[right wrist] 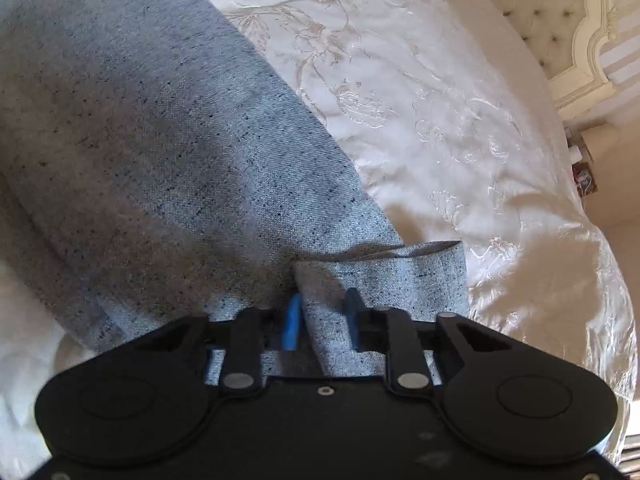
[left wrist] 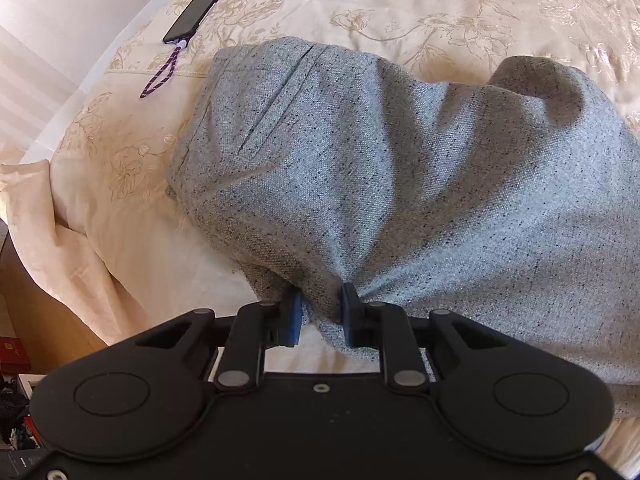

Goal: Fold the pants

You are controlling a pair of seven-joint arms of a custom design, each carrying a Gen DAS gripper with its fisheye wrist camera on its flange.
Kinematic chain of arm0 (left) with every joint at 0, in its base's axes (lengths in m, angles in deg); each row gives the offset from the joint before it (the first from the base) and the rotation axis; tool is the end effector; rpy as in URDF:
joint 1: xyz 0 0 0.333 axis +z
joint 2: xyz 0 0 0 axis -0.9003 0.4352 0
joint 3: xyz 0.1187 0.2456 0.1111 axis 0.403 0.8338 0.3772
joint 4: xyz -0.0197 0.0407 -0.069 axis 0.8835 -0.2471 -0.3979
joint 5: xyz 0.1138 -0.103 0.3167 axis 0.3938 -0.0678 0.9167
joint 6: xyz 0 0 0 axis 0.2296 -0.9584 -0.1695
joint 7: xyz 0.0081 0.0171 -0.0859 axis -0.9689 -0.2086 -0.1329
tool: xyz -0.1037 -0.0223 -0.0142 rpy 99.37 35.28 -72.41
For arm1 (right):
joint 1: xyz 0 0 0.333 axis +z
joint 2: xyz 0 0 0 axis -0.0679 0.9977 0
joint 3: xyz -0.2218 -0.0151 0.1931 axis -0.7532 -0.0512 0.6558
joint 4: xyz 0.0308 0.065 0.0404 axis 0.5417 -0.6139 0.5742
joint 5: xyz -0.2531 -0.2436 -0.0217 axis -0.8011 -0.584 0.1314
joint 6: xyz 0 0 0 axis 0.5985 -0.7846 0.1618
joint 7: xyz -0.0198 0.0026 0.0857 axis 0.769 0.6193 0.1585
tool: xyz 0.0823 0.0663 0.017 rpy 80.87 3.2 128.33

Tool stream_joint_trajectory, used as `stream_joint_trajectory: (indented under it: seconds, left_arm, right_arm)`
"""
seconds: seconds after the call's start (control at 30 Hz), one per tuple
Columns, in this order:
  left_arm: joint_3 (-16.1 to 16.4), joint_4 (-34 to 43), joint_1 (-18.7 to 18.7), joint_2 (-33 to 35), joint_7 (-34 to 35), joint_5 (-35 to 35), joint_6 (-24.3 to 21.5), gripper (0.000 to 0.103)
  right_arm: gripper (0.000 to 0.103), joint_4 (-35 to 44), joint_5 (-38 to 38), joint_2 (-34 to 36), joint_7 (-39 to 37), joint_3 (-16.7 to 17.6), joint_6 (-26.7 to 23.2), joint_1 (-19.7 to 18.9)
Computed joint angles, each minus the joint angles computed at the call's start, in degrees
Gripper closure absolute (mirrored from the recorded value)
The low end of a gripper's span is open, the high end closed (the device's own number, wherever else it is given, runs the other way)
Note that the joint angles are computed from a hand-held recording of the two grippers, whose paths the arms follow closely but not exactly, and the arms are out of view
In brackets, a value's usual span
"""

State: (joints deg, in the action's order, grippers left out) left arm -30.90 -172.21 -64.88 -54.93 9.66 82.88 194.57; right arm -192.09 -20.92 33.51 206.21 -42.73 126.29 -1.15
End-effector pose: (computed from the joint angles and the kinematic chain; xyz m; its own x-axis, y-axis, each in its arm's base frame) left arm 0.5873 -0.0536 0.4073 -0.0375 -0.9653 -0.2585 -0.9625 0.1045 -0.2503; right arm 0.4069 0.0726 0.3765 0.1249 -0.8664 0.4836 -0.9158 -0.2882 -0.2798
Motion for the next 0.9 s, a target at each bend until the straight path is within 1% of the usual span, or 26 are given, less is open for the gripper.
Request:
stream_joint_trajectory:
  seconds: [0.03, 0.1, 0.17, 0.2, 0.27, 0.33, 0.37, 0.43, 0.53, 0.63, 0.7, 0.73, 0.77, 0.8, 0.83, 0.9]
  left_arm:
    - [0.0, -0.2, 0.0, -0.3, 0.0, 0.2, 0.2, 0.075]
    - [-0.1, -1.0, 0.2, -1.4, 0.4, -0.3, 0.9, 0.075]
    - [-0.1, -1.1, 0.4, -1.5, 0.8, -0.9, 1.0, 0.075]
    - [-0.1, -1.1, 0.5, -1.4, 0.8, -1.1, 1.0, 0.075]
    - [-0.3, -0.8, 0.5, -0.8, 1.2, -1.7, 0.5, 0.075]
    - [-0.4, -0.3, 0.1, -0.1, 1.1, -1.4, 0.0, 0.075]
    - [-0.3, -0.2, -0.4, 0.2, 0.6, -0.3, -0.2, 0.075]
    - [-0.1, -0.6, -1.1, 0.2, -0.3, 2.0, -0.1, 0.075]
    - [-0.1, -1.9, -1.3, -0.2, -0.4, 3.6, 0.7, 0.075]
    - [-0.2, -2.4, -1.1, -0.3, 0.1, 3.2, 1.1, 0.075]
    - [-0.1, -3.4, -1.0, -1.2, 0.3, 3.7, 1.8, 0.068]
    - [-0.1, -4.0, -0.9, -2.0, 0.3, 3.5, 1.9, 0.064]
    - [-0.3, -4.7, -0.5, -2.9, 1.0, 2.6, 2.3, 0.062]
    - [-0.4, -5.2, -0.2, -3.8, 1.7, 1.6, 2.4, 0.061]
    - [-0.5, -6.6, 0.3, -5.5, 2.8, -0.1, 3.7, 0.061]
    - [-0.7, -7.3, 1.1, -7.4, 6.0, -3.8, 4.3, 0.061]
  right_arm:
    - [0.099, -0.7, 0.6, -2.1, 2.5, -0.6, -0.1, -0.8]
    - [0.099, -2.7, 0.2, -8.0, 8.5, -0.4, -1.3, -3.5]
    - [0.098, -5.0, 0.1, -14.4, 14.2, 0.7, -4.8, -6.8]
    - [0.098, -6.0, 1.1, -16.8, 15.6, 0.6, -6.4, -8.1]
    - [0.098, -8.5, 4.0, -19.9, 16.3, -1.1, -8.2, -10.6]
    - [0.098, -10.6, 6.2, -20.2, 14.0, -2.8, -7.1, -12.1]
    - [0.098, -11.7, 6.6, -20.1, 13.3, -2.9, -5.8, -12.9]
    - [0.097, -11.8, 9.3, -18.0, 11.3, -3.1, -5.2, -13.6]
    - [0.096, -12.3, 11.3, -18.5, 12.1, -1.6, -5.5, -15.1]
    - [0.096, -12.1, 12.5, -18.5, 12.0, -1.5, -5.1, -16.3]
    - [0.096, -11.7, 13.2, -18.4, 10.9, -0.9, -6.0, -16.2]
    - [0.092, -11.5, 13.6, -18.7, 11.1, -0.2, -6.9, -15.9]
    - [0.085, -11.1, 13.9, -18.9, 11.1, 0.1, -7.4, -15.9]
    - [0.081, -10.6, 13.9, -18.9, 11.2, 0.6, -8.5, -15.8]
    - [0.079, -10.1, 13.5, -19.2, 11.5, 1.2, -9.5, -15.8]
    - [0.079, -9.2, 12.2, -20.5, 12.6, 2.8, -11.9, -15.5]
